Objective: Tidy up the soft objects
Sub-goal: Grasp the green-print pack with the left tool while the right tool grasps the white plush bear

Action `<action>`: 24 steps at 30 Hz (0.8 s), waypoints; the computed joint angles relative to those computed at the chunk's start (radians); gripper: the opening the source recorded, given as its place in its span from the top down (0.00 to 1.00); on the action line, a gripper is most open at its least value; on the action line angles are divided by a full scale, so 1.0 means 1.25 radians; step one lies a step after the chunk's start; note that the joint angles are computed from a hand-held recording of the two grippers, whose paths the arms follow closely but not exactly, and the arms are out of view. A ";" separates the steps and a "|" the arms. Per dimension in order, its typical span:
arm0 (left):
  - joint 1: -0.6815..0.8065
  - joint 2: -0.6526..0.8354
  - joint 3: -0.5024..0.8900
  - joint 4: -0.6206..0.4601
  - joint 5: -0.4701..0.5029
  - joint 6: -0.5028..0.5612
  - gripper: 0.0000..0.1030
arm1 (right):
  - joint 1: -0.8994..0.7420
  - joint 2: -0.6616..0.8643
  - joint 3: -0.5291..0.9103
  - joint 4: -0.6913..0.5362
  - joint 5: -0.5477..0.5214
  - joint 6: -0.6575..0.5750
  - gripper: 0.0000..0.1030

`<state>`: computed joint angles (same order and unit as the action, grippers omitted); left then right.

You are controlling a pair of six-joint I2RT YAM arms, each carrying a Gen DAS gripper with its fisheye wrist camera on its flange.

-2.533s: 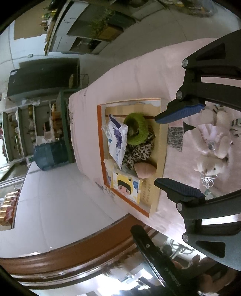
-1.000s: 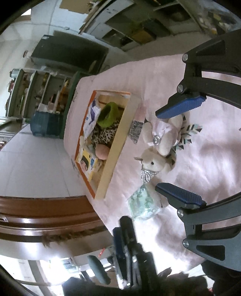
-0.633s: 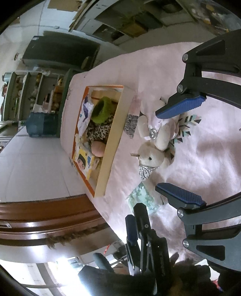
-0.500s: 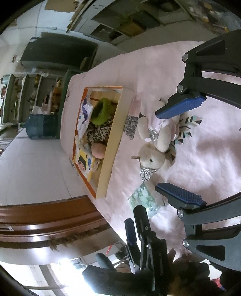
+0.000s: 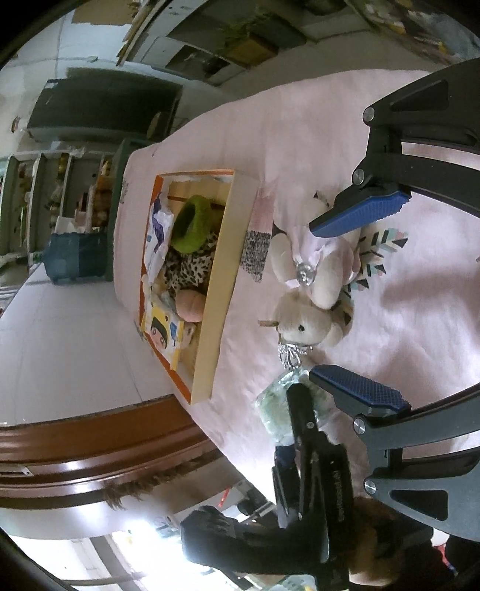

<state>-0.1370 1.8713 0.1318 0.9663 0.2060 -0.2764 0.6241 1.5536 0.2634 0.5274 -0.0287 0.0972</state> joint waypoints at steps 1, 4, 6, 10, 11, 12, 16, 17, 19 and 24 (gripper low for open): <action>0.008 0.006 -0.006 0.024 0.021 -0.007 0.71 | -0.005 0.003 0.000 0.001 -0.005 0.000 0.29; -0.001 -0.006 -0.015 0.036 0.021 -0.011 0.75 | -0.020 0.010 0.004 -0.004 -0.028 -0.001 0.29; -0.016 -0.018 -0.034 0.066 0.004 -0.011 0.77 | -0.026 0.013 0.008 -0.008 -0.036 -0.004 0.29; -0.014 -0.065 -0.052 0.064 0.005 -0.020 0.78 | -0.023 0.016 0.018 -0.020 -0.033 -0.014 0.29; -0.008 -0.087 -0.060 0.062 0.005 -0.022 0.78 | -0.021 0.018 0.021 -0.022 -0.028 -0.016 0.29; -0.005 -0.099 -0.065 0.063 0.004 -0.023 0.78 | -0.019 0.022 0.025 -0.023 -0.022 -0.016 0.29; 0.010 -0.228 -0.087 0.000 -0.013 -0.007 0.78 | -0.024 0.046 0.044 -0.021 -0.017 -0.006 0.29; 0.008 -0.257 -0.086 -0.025 -0.019 -0.003 0.78 | -0.026 0.051 0.048 -0.020 -0.017 -0.006 0.29; 0.014 -0.298 -0.083 -0.060 -0.021 0.005 0.78 | -0.020 0.065 0.064 -0.024 -0.008 -0.022 0.27; 0.055 -0.296 -0.072 -0.078 0.021 0.012 0.78 | 0.003 0.079 0.119 -0.110 0.006 -0.195 0.27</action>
<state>-0.0681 1.5007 0.0413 0.8686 0.2320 -0.2615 0.6280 1.6519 0.4115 0.3896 -0.0214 -0.1468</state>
